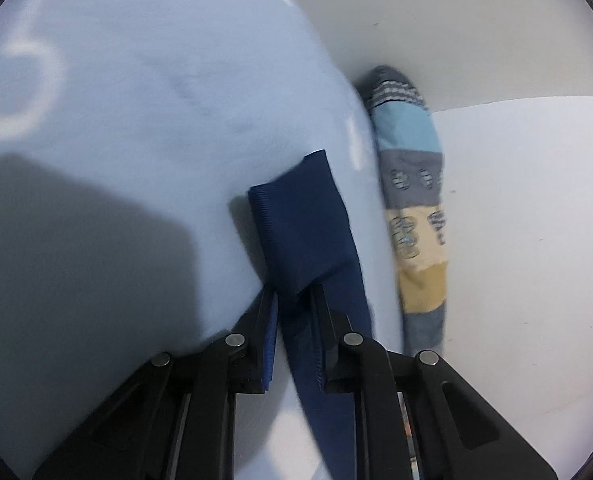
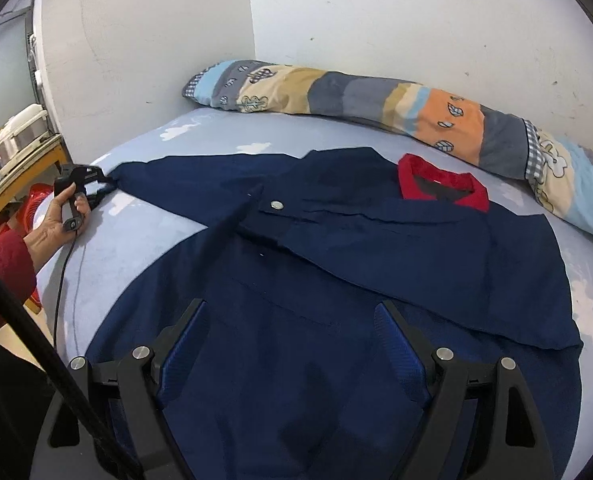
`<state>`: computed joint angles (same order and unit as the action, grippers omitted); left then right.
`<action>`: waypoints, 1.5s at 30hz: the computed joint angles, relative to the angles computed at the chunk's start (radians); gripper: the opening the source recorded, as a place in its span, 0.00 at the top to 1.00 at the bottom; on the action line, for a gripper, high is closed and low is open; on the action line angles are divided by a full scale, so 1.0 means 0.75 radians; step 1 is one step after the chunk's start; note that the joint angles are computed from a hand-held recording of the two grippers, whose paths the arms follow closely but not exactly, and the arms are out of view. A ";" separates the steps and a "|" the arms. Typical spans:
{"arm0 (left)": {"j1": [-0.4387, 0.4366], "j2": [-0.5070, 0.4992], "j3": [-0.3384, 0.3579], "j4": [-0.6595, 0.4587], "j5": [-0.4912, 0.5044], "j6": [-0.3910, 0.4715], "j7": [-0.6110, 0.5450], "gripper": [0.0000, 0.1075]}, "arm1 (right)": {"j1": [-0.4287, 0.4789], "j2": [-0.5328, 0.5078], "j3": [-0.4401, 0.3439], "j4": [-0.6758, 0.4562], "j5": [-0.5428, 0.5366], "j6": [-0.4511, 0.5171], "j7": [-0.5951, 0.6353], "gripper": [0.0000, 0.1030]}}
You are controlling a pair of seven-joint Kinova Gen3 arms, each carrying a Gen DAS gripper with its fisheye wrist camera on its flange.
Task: Fold large clothes
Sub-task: 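Grasp the sleeve cuff nearest the left gripper with the left gripper, then fold the held sleeve across the jacket body and open the left gripper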
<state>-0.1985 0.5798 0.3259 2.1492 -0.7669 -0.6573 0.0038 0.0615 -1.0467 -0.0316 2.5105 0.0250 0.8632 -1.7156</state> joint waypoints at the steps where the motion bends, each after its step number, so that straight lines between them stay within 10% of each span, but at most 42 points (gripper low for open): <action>1: 0.008 0.035 0.004 -0.006 0.054 -0.054 -0.030 0.86 | 0.010 0.002 0.000 0.004 0.010 0.000 0.000 0.15; 5: 0.071 0.089 -0.023 -0.010 0.192 -0.212 -0.054 0.81 | 0.025 0.029 0.070 0.015 0.048 -0.005 0.002 0.15; 8: 0.086 0.074 -0.038 0.028 0.226 -0.282 -0.057 0.52 | 0.004 0.022 0.172 0.002 0.047 0.020 0.013 0.15; 14: 0.164 -0.045 -0.074 -0.008 0.254 -0.075 -0.061 0.32 | 0.013 -0.009 0.219 -0.018 0.035 0.054 0.027 0.15; 17: 0.204 -0.057 -0.089 0.007 0.344 -0.050 -0.131 0.37 | 0.018 -0.023 0.202 -0.024 0.028 0.068 0.034 0.15; 21: 0.244 -0.082 -0.112 -0.046 0.296 0.134 -0.165 0.98 | 0.024 -0.017 0.171 -0.019 0.027 0.065 0.037 0.15; 30: 0.773 -0.292 -0.506 -0.209 0.490 0.582 -0.500 0.98 | 0.160 0.056 0.103 -0.031 0.146 0.040 0.002 0.15; 36: 1.144 -0.456 -0.678 -0.346 0.585 0.849 -0.825 0.98 | 0.171 0.058 0.362 -0.113 0.210 0.078 0.004 0.15; 42: 1.496 -0.508 -0.755 -0.583 0.733 1.120 -1.121 0.98 | 0.228 -0.013 0.412 -0.191 0.251 0.129 0.023 0.15; 45: 1.570 -0.481 -0.653 -0.734 0.685 1.260 -1.144 0.98 | 0.246 -0.040 0.445 -0.226 0.286 0.138 0.028 0.15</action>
<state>0.9791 0.2189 -0.1640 1.5985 -0.2528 0.2876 -0.8544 0.2463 -1.0763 0.3024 2.3411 0.2392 0.9666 -1.6949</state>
